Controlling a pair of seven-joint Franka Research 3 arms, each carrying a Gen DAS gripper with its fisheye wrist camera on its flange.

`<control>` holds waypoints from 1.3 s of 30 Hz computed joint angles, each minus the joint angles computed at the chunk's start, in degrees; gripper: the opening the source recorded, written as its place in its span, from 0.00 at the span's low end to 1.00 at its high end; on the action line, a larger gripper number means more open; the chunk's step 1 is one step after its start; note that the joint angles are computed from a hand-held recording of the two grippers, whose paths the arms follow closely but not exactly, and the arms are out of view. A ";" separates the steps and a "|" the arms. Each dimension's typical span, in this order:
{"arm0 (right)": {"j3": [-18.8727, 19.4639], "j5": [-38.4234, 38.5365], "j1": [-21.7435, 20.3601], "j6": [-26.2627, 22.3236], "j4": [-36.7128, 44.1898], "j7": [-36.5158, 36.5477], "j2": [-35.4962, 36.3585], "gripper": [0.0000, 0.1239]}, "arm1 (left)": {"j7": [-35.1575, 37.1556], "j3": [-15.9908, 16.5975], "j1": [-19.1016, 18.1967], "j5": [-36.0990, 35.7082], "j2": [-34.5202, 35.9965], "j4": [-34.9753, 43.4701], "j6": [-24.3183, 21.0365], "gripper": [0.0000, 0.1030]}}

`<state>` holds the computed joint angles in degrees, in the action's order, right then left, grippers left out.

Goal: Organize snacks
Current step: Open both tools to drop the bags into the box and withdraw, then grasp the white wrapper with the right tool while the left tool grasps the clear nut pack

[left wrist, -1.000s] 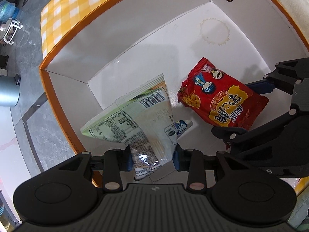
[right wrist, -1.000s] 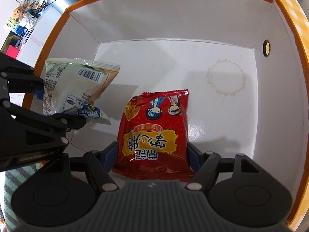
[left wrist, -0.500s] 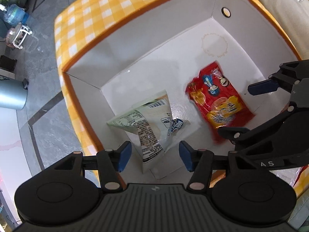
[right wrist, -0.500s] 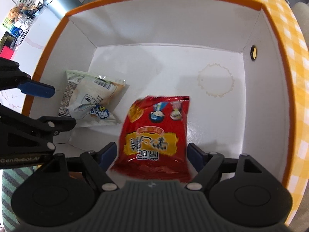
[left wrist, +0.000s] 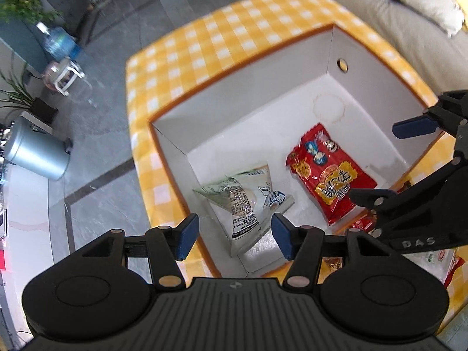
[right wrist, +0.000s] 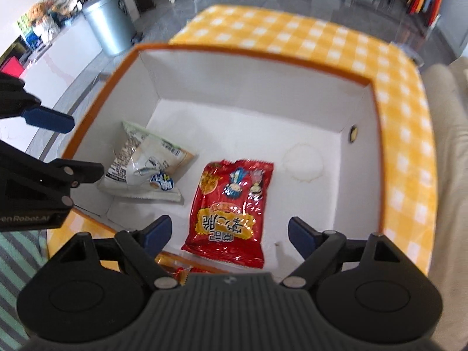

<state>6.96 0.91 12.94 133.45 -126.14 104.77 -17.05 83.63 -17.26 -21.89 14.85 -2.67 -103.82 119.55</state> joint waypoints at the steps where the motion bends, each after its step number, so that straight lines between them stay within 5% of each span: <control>1: 0.28 -0.70 -0.17 1.07 -1.28 0.67 -1.34 0.68 | -0.47 0.12 0.06 -0.19 -1.62 -1.94 1.72 0.65; 10: 5.91 -7.69 -3.79 9.97 -13.70 11.54 -16.14 0.68 | -4.16 1.38 -0.98 -6.64 -15.91 -18.89 15.53 0.65; 19: 9.45 -6.43 -4.05 10.67 -23.52 17.08 -29.36 0.68 | -5.88 3.76 -6.04 -14.79 -24.48 -30.47 23.70 0.65; 28: 11.72 -2.81 -1.83 8.13 -32.31 23.28 -39.95 0.67 | -7.44 5.23 -10.05 -23.61 -27.05 -37.11 24.09 0.64; 39: 10.25 0.60 3.87 5.16 -35.87 22.55 -39.85 0.62 | -10.52 4.87 -11.61 -27.89 -25.50 -39.59 23.19 0.59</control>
